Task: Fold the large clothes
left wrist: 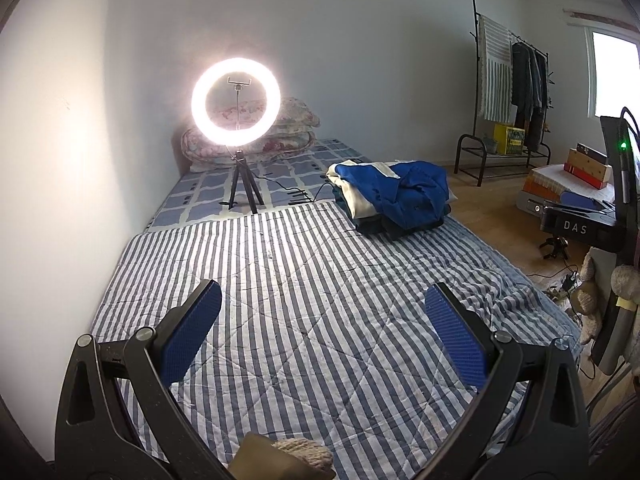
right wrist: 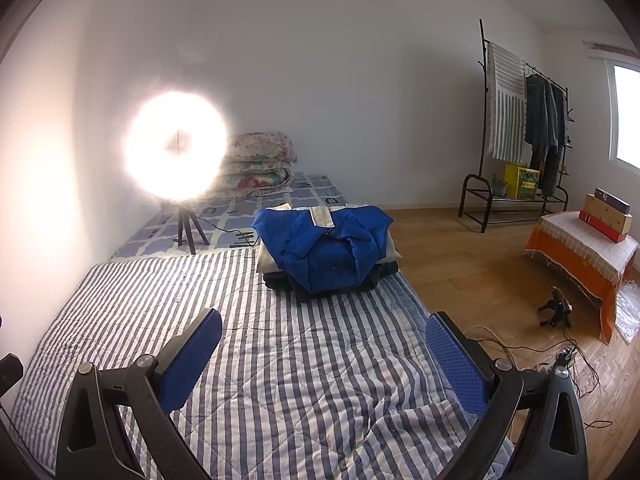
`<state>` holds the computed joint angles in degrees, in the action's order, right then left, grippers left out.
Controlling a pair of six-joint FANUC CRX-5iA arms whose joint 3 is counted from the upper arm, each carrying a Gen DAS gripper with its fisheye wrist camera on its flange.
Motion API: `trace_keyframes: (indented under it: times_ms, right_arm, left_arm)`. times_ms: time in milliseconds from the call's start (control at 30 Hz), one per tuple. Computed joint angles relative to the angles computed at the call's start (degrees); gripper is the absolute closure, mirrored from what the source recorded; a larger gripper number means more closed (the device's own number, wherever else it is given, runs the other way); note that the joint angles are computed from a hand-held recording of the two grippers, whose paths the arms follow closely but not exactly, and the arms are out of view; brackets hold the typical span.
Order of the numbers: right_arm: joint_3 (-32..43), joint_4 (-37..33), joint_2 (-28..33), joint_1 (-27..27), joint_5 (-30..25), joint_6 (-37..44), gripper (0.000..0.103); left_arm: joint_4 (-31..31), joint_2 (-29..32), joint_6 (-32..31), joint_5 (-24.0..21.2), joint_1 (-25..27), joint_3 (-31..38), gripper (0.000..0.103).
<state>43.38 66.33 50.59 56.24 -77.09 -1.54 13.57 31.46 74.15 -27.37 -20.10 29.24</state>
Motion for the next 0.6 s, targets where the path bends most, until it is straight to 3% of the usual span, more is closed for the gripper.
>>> trace_keyframes:
  times_ms: [600]
  right_arm:
    - [0.8, -1.1, 0.5, -0.1, 0.5, 1.8, 0.000]
  left_arm:
    - [-2.4, -0.6, 1.7, 1.0, -0.2, -0.6, 0.000]
